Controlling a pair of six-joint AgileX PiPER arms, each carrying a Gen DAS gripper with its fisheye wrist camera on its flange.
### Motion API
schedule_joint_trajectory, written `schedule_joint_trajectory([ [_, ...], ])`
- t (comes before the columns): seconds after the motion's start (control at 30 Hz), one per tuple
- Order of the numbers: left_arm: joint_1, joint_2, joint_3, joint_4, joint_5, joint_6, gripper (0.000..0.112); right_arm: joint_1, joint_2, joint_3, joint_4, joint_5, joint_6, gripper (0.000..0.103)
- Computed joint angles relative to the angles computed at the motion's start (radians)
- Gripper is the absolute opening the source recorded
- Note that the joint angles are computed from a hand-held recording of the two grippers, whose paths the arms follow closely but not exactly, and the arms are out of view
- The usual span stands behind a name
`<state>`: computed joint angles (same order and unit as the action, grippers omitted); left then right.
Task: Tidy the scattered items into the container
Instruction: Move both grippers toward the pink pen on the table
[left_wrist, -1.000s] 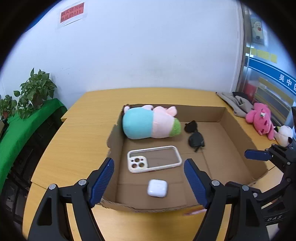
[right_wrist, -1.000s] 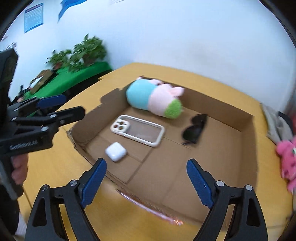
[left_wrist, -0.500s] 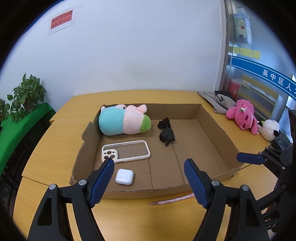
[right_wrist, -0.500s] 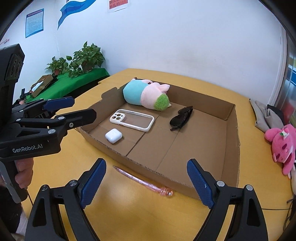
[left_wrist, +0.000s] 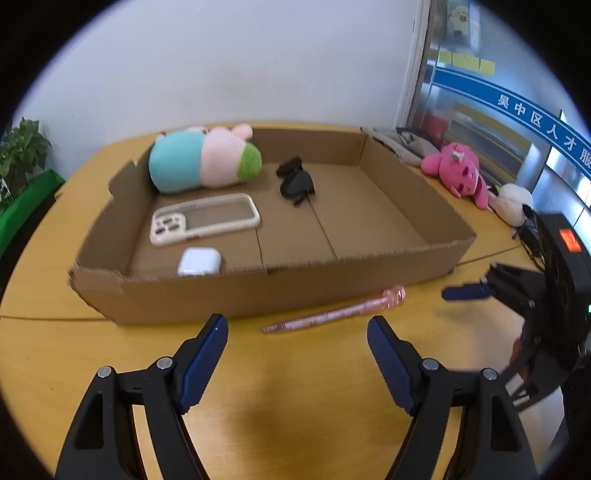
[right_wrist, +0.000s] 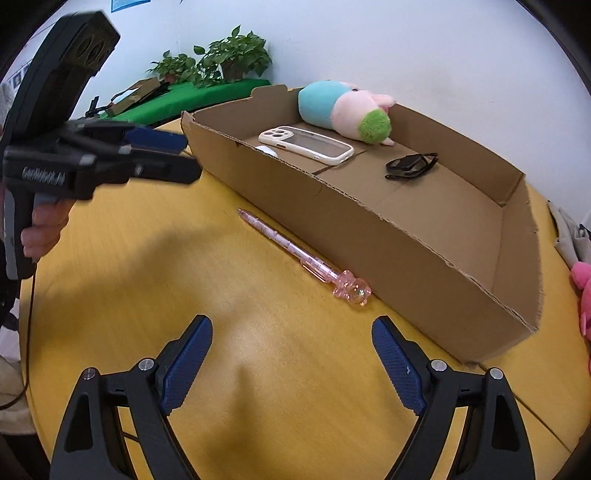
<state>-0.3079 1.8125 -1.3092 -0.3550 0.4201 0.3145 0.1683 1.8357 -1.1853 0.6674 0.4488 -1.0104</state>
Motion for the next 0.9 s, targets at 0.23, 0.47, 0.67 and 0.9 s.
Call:
schedule_joint_trajectory([
  [0.23, 0.020, 0.037, 0.003, -0.065, 0.017, 0.050, 0.078, 0.005, 0.121, -0.175, -0.009, 0.066, -0.066, 0.085],
  [0.47, 0.048, 0.055, 0.018, -0.183, 0.029, 0.155, 0.078, 0.021, 0.206, -0.271, -0.093, 0.123, -0.009, 0.084],
  [0.67, 0.066, 0.074, 0.012, -0.241, 0.048, 0.206, 0.078, 0.007, 0.226, -0.261, -0.085, 0.168, 0.023, 0.087],
  [0.9, 0.072, 0.127, -0.041, -0.246, 0.124, 0.169, 0.078, 0.060, 0.137, -0.137, -0.198, 0.105, 0.195, 0.071],
])
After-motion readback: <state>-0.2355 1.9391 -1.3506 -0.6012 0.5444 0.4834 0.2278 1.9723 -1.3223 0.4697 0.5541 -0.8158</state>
